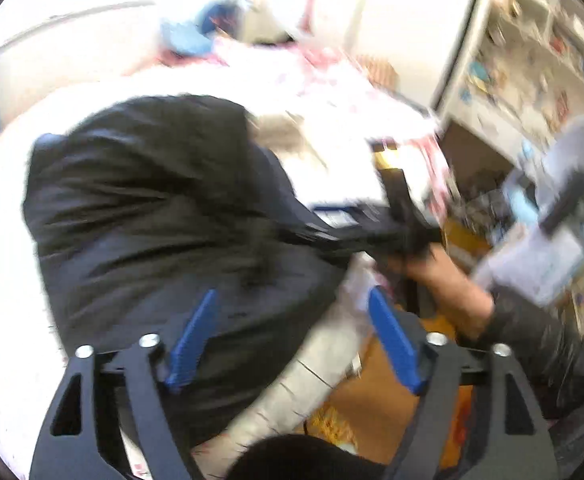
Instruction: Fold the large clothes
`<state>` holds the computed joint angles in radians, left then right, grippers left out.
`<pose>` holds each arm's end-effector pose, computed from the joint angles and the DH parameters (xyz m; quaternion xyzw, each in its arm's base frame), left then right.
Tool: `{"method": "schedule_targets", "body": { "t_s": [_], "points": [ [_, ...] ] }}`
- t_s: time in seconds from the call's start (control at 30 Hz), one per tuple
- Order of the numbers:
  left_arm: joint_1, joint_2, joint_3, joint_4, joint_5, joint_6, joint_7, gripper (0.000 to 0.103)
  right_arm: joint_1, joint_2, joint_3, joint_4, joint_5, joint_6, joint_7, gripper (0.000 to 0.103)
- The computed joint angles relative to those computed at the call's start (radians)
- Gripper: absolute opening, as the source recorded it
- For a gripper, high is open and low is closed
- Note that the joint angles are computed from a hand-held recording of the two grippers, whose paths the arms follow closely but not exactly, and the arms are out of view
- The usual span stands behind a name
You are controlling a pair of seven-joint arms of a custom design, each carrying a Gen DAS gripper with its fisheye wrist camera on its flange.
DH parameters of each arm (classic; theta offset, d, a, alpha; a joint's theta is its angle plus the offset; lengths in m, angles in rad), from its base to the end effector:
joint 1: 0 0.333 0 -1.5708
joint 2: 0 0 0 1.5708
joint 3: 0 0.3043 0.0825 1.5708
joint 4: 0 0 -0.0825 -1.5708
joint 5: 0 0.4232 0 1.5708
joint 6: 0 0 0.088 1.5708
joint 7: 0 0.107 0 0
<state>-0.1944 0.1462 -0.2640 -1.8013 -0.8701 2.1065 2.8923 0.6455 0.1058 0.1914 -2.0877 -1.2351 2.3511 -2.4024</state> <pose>0.5783 -0.3177 0.4715 0.0928 -0.9108 0.3960 0.0703 0.4229 0.4471 0.3638 -0.4116 0.7982 -0.2579 0.3564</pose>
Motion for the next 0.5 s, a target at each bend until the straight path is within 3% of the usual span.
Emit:
{"method": "schedule_targets", "body": {
  "t_s": [0.07, 0.13, 0.2, 0.27, 0.33, 0.43, 0.5],
  "points": [
    [-0.015, 0.08, -0.001, 0.086, 0.009, 0.075, -0.096, 0.079, 0.032, -0.023, 0.02, -0.001, -0.061, -0.103, 0.054, 0.097],
    [-0.044, 0.194, 0.006, 0.208, 0.059, 0.041, -0.206, 0.079, 0.051, -0.035, 0.035, 0.029, -0.145, -0.176, 0.07, 0.097],
    [-0.072, 0.305, -0.037, 0.294, 0.199, 0.057, -0.297, 0.079, 0.054, -0.019, 0.039, 0.08, -0.182, -0.192, 0.03, 0.096],
    [-0.116, 0.296, -0.034, 0.24, 0.248, 0.129, -0.246, 0.079, 0.039, 0.031, 0.024, 0.161, -0.127, -0.159, -0.074, 0.096],
    [-0.092, 0.27, -0.074, 0.202, 0.264, 0.135, -0.221, 0.079, 0.049, 0.078, 0.007, 0.205, -0.041, -0.161, -0.118, 0.096],
    [-0.036, 0.215, -0.09, 0.162, 0.189, 0.107, -0.16, 0.079, 0.004, 0.114, -0.03, 0.167, 0.065, -0.003, -0.095, 0.096],
    [0.011, 0.171, -0.082, 0.124, 0.098, 0.107, -0.125, 0.079, 0.013, 0.121, -0.047, 0.139, 0.055, 0.024, -0.031, 0.096]
  ]
}}
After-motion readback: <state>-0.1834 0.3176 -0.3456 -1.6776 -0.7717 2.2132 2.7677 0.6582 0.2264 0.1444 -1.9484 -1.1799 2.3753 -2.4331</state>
